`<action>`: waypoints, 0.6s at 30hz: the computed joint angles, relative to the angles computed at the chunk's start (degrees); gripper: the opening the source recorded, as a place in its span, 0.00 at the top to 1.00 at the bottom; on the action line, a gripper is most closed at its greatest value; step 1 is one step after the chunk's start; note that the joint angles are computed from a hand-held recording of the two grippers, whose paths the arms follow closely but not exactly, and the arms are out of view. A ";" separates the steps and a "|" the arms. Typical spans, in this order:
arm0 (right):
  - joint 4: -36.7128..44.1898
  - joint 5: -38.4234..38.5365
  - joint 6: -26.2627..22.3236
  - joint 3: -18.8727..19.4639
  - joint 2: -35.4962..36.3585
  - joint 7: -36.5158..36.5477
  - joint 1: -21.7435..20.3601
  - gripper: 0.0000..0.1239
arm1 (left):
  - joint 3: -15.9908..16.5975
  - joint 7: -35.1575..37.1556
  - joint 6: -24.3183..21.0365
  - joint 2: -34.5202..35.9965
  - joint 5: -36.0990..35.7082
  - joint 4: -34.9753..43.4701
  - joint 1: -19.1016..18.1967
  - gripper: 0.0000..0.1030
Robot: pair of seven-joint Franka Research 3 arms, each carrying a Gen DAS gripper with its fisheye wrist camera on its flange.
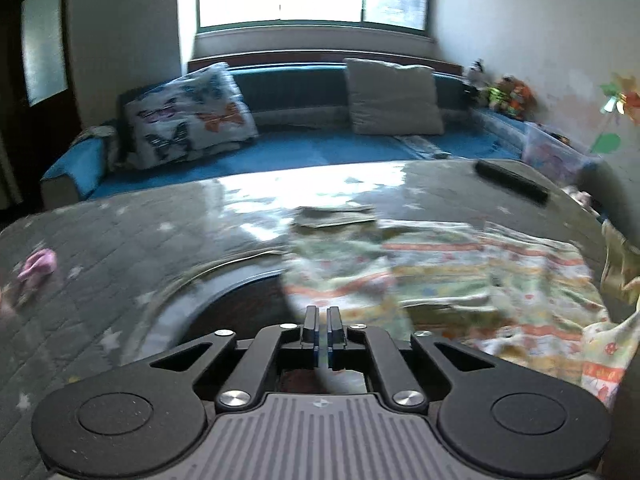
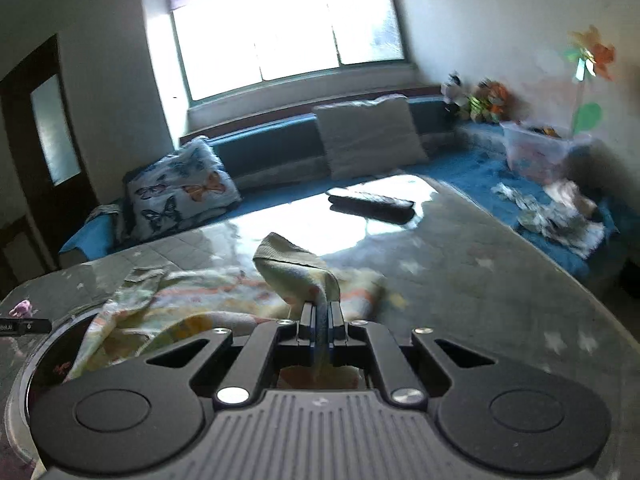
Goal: Fold clothes
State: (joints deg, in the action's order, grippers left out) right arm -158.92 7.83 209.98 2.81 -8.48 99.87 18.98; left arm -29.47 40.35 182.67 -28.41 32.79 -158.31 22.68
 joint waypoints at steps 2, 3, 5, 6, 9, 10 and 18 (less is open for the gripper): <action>-1.48 -1.11 0.18 -0.82 -0.73 1.18 -0.04 0.96 | -4.22 -0.45 1.21 2.20 0.98 2.27 3.60 0.80; -2.22 -1.37 0.32 -1.03 -1.12 1.49 -0.11 0.96 | -6.86 -0.69 1.63 3.37 1.47 3.59 6.07 0.73; -3.20 -2.68 0.57 -1.94 -1.34 2.89 -0.12 0.96 | -13.45 -1.20 1.97 5.84 2.77 6.57 12.38 0.61; -3.61 -3.48 0.69 -2.43 -1.36 3.74 -0.16 0.96 | -17.54 -1.63 1.91 6.91 3.65 8.21 16.36 0.57; -4.27 -5.34 1.48 -3.25 -1.12 5.70 -0.51 0.96 | -28.78 -3.15 -0.17 10.22 7.82 13.19 27.41 0.48; -4.43 -5.90 1.82 -3.45 -1.01 6.34 -0.68 0.96 | -31.74 -3.79 -1.36 11.58 9.36 14.69 30.38 0.48; -5.65 -6.69 4.25 -3.15 -1.02 8.94 -2.18 0.96 | -37.53 -9.46 -5.27 16.90 16.56 17.39 38.64 0.97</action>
State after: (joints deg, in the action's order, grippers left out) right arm -164.57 1.14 214.23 -0.35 -9.50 108.82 16.80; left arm -66.99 30.89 177.40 -11.51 49.34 -140.92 61.32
